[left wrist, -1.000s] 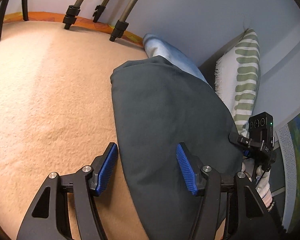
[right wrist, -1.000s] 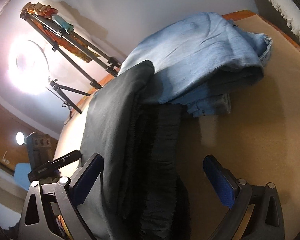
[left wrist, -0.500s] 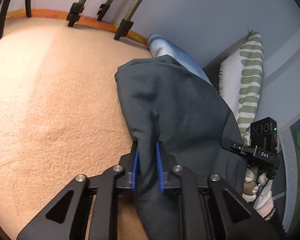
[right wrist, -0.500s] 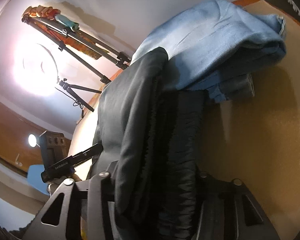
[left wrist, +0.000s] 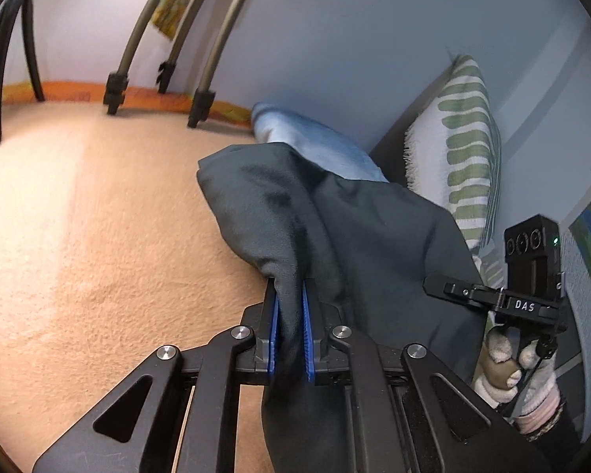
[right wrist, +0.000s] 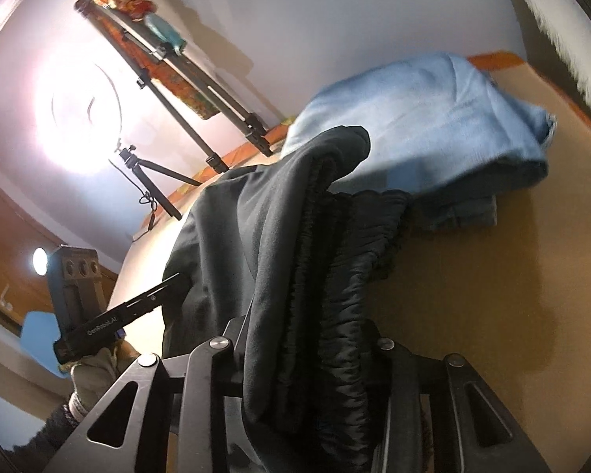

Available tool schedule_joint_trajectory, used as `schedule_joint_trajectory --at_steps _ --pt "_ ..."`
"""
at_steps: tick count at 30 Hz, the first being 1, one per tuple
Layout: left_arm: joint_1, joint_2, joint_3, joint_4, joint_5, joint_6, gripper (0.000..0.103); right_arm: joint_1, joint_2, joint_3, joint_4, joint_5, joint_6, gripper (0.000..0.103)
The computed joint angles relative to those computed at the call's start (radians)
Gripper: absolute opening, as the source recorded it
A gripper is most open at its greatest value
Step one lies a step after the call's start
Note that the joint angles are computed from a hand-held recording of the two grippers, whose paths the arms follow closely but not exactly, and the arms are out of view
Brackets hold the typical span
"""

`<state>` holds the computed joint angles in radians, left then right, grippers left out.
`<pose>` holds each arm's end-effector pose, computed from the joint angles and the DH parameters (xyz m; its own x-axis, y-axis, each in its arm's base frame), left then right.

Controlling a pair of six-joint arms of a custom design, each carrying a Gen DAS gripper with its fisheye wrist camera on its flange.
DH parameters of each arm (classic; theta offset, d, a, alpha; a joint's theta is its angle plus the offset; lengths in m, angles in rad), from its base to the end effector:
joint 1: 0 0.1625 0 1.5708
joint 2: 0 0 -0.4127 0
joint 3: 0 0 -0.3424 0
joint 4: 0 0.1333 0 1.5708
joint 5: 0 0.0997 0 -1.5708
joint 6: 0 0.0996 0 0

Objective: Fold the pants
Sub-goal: 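Lift and carry the black pants onto the folded blue jeans with both tools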

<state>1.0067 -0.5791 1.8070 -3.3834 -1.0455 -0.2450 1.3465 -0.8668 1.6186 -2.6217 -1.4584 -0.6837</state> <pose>-0.1612 -0.5976 0.0491 -0.9610 0.0509 -0.2718 0.2193 0.7391 -0.6369 -0.0019 -0.6577 0.1780 -0.8910 -0.4421 0.1030 -0.4518 0.8415 -0.2961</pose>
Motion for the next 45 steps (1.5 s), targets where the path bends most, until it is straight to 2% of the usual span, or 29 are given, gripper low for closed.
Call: schedule_joint_trajectory --at_steps 7,11,20,33,45 --pt "-0.062 0.016 0.004 -0.031 0.078 0.092 0.009 0.028 -0.040 0.071 -0.089 -0.024 -0.022 0.034" --pt "-0.089 0.020 0.009 -0.057 0.096 0.142 0.009 0.035 -0.075 0.114 -0.132 -0.024 -0.044 0.034" --pt "-0.112 0.014 0.021 -0.093 0.090 0.172 0.008 0.038 -0.122 0.157 -0.169 -0.005 -0.059 0.034" --pt "-0.115 0.002 0.026 -0.060 0.090 0.163 0.008 0.061 -0.105 0.156 -0.189 -0.030 -0.065 0.034" --pt "-0.108 0.005 -0.082 -0.002 0.095 0.212 0.008 0.084 -0.083 0.103 -0.222 -0.012 -0.026 0.034"
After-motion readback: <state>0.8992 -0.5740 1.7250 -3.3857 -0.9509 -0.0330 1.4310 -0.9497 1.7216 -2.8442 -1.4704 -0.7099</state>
